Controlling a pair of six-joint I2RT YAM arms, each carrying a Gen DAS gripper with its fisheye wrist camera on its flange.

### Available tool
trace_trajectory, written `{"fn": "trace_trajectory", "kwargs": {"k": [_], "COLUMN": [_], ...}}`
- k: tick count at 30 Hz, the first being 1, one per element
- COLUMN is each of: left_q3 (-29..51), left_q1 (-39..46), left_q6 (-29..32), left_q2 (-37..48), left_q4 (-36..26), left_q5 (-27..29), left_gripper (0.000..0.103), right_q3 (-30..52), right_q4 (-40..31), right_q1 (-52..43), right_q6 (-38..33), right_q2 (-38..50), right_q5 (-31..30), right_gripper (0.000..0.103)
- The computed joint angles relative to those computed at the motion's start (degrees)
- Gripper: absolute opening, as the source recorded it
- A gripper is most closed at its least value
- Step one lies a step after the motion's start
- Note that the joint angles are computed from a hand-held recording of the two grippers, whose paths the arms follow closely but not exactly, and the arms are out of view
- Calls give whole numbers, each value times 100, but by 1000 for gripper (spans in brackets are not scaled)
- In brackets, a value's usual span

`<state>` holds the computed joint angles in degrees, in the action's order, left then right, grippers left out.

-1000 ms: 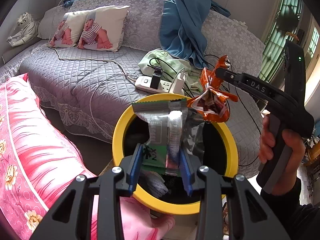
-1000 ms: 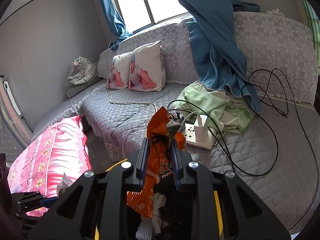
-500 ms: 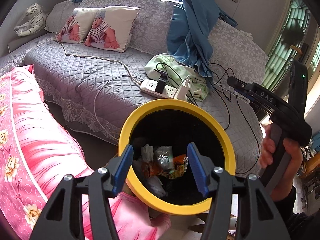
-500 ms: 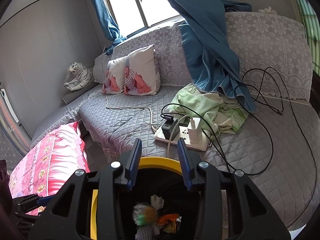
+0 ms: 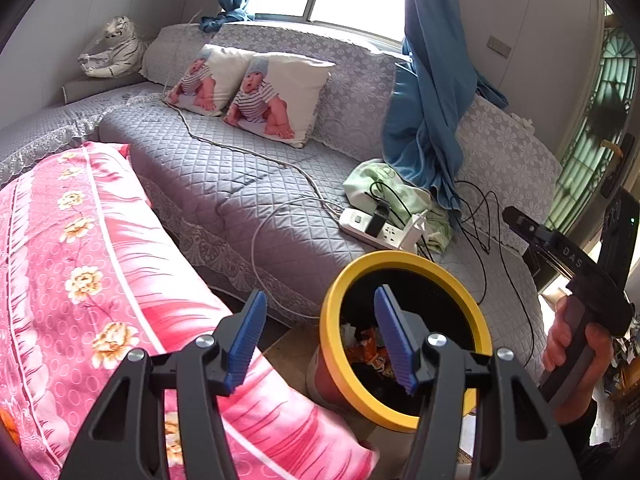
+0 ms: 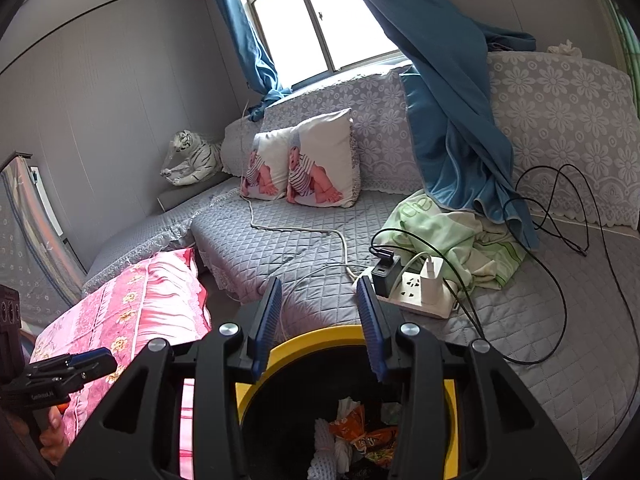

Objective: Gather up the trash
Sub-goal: 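Move both tools back over the remaining trash on the bed, then grasp an orange peel with the left tool while the right tool grasps another orange peel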

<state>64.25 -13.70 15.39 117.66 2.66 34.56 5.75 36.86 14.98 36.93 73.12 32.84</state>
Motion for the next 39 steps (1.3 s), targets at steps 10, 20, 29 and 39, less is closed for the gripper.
{"fn": "trace_trajectory", "kwargs": {"k": [10, 20, 29, 39], "left_q3": [98, 360, 866, 1272], "left_q1": [1313, 2922, 4291, 5250], "left_q6": [267, 889, 1421, 2536], "left_q2": [-255, -149, 243, 740], "left_q4": [-161, -481, -950, -1680], "left_q5": [252, 421, 583, 670], "left_gripper": [54, 55, 57, 61], "right_q3": [1137, 3054, 5143, 8572], "right_q4": [-103, -271, -860, -2726], "right_q1": [996, 1731, 2228, 2680], "right_q6": [-201, -588, -941, -1196], "right_q2": [931, 2720, 4228, 6419], "right_q5": [107, -568, -1698, -3201], "right_gripper": [42, 43, 50, 55]}}
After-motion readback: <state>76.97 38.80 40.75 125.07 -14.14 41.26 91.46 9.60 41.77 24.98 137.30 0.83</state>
